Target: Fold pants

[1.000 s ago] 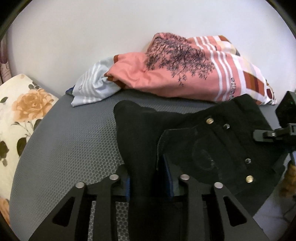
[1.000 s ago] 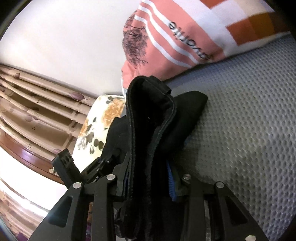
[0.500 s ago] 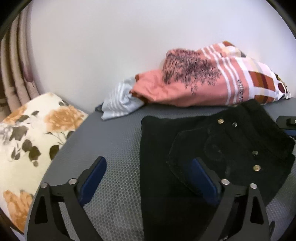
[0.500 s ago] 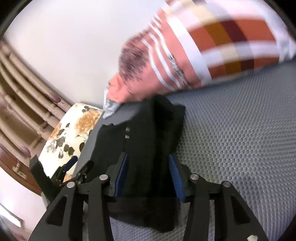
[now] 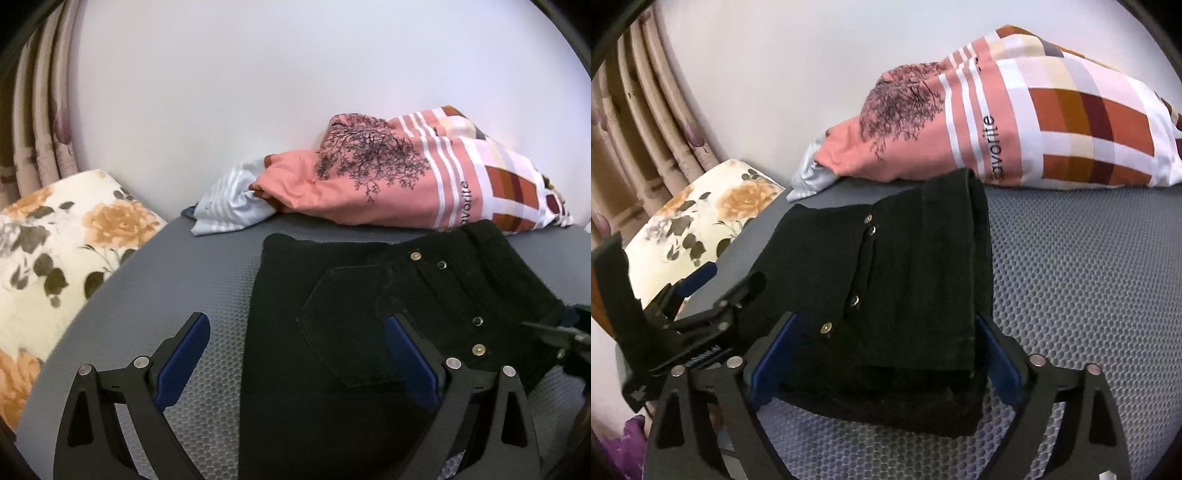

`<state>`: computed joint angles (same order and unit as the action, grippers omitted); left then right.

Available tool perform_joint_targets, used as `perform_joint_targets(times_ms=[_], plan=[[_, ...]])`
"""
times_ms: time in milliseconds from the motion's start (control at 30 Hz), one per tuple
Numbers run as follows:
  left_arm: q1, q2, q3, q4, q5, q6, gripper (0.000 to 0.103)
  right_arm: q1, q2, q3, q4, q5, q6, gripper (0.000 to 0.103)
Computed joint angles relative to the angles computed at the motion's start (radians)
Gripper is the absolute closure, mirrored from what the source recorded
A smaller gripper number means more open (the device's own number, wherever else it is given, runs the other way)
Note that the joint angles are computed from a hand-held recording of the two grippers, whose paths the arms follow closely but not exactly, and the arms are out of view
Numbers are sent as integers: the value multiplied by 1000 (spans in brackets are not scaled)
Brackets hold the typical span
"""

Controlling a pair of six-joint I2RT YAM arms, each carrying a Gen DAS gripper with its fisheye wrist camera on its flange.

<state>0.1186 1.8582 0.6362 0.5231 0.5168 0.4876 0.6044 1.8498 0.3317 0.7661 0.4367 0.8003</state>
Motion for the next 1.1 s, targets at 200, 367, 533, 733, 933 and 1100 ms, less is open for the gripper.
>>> perform_joint_targets(times_ms=[200, 367, 533, 733, 933, 1100], plan=[[-2, 10, 5, 19, -21, -32, 7, 25, 36, 53, -52, 44, 11, 0], [12, -5, -22, 59, 7, -35, 4, 23, 56, 41, -8, 48, 37, 0], [20, -20, -30, 52, 41, -23, 0, 20, 65, 37, 11, 45, 40, 0], [24, -31, -46, 75, 48, -36, 0, 7, 76, 26, 45, 24, 40, 0], [29, -46, -70, 93, 79, -17, 0, 2, 83, 13, 80, 12, 44, 0], [36, -55, -79, 97, 110, -11, 0, 1, 85, 14, 81, 12, 42, 0]])
